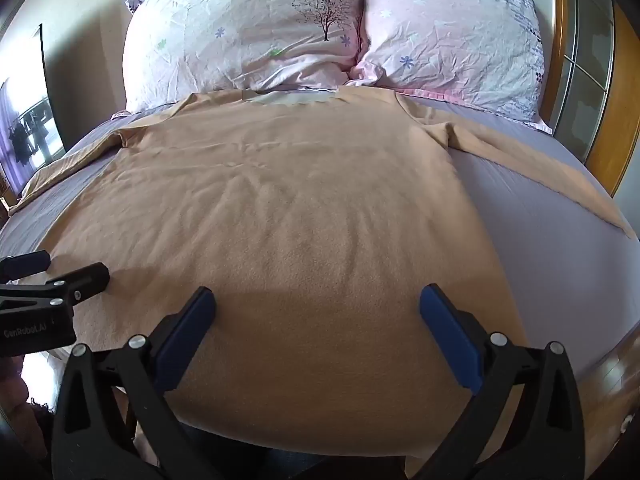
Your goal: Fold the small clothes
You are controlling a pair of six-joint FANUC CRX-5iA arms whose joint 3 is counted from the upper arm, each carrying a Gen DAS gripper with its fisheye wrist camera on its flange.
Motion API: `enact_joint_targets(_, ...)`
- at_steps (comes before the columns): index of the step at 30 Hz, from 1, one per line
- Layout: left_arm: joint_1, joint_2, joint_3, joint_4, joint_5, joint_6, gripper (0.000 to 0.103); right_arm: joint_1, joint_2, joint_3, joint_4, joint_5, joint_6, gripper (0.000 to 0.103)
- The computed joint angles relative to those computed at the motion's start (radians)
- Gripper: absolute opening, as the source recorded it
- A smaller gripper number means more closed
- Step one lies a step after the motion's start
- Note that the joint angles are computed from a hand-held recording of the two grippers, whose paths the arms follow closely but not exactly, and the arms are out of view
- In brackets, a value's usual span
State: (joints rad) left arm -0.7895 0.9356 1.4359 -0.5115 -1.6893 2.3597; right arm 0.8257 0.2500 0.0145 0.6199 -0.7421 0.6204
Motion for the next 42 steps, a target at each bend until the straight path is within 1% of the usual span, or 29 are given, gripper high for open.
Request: enact_joint_targets(42, -0.001, -0.007, -0.013, -0.004, 0.010, 0.004, 0.102, -0.002, -0.011, -0.012, -0.001, 0.003, 0.001, 0.101)
